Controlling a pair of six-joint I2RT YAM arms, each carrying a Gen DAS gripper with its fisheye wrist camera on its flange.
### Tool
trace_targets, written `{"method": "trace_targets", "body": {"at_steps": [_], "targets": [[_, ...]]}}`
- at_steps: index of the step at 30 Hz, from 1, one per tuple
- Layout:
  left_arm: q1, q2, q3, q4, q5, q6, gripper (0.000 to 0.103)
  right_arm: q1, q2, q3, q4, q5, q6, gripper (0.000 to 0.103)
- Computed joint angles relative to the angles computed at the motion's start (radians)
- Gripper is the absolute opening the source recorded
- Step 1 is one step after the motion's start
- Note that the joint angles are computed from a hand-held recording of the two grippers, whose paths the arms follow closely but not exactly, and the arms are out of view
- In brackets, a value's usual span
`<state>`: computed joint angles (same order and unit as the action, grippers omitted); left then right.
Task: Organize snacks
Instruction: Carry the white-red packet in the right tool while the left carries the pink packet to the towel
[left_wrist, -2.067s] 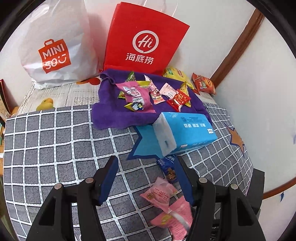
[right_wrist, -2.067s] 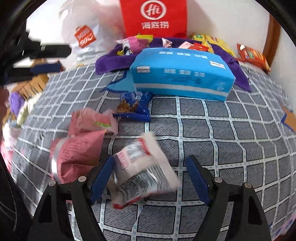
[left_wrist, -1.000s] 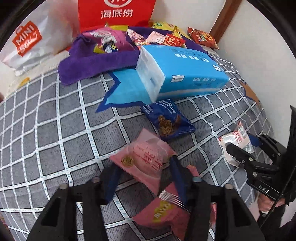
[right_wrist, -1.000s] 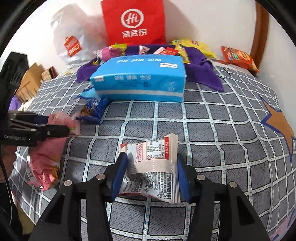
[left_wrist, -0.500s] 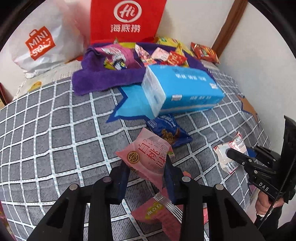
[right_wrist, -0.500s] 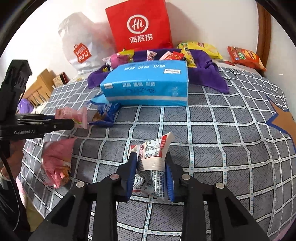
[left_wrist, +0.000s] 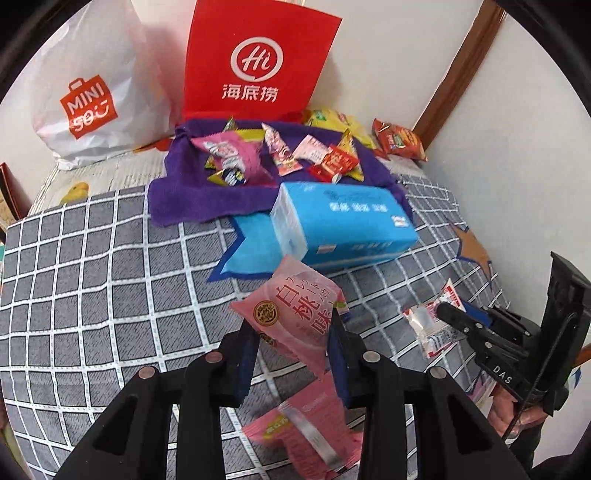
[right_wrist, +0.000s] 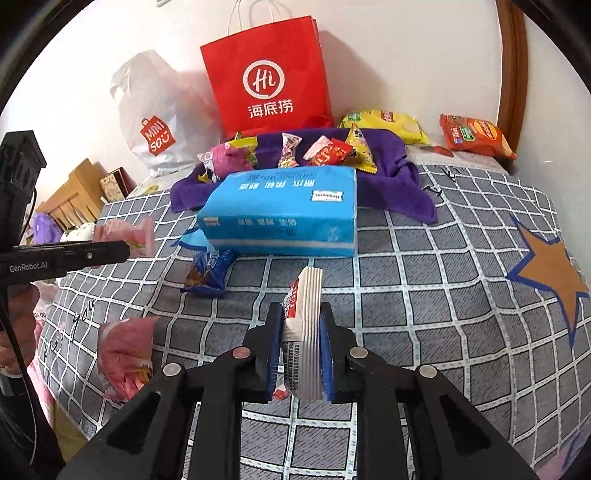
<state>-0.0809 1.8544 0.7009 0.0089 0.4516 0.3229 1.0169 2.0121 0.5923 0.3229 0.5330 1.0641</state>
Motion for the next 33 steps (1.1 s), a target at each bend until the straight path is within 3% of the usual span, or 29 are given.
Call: {"method": "trace_targets", "body": {"at_steps": [17,33], "targets": [[-0.069,-0.048,0.17,-0.15,0.047,-0.055,0.033,-0.143,-0.205,0.05,-0.169,0.034,-0.131,0.018],[-0.125,0.045,0.429,-0.22,-0.006,-0.106,0.033,-0.369,-0.202,0.258,-0.194,-0.055,-0.438,0.018]]}}
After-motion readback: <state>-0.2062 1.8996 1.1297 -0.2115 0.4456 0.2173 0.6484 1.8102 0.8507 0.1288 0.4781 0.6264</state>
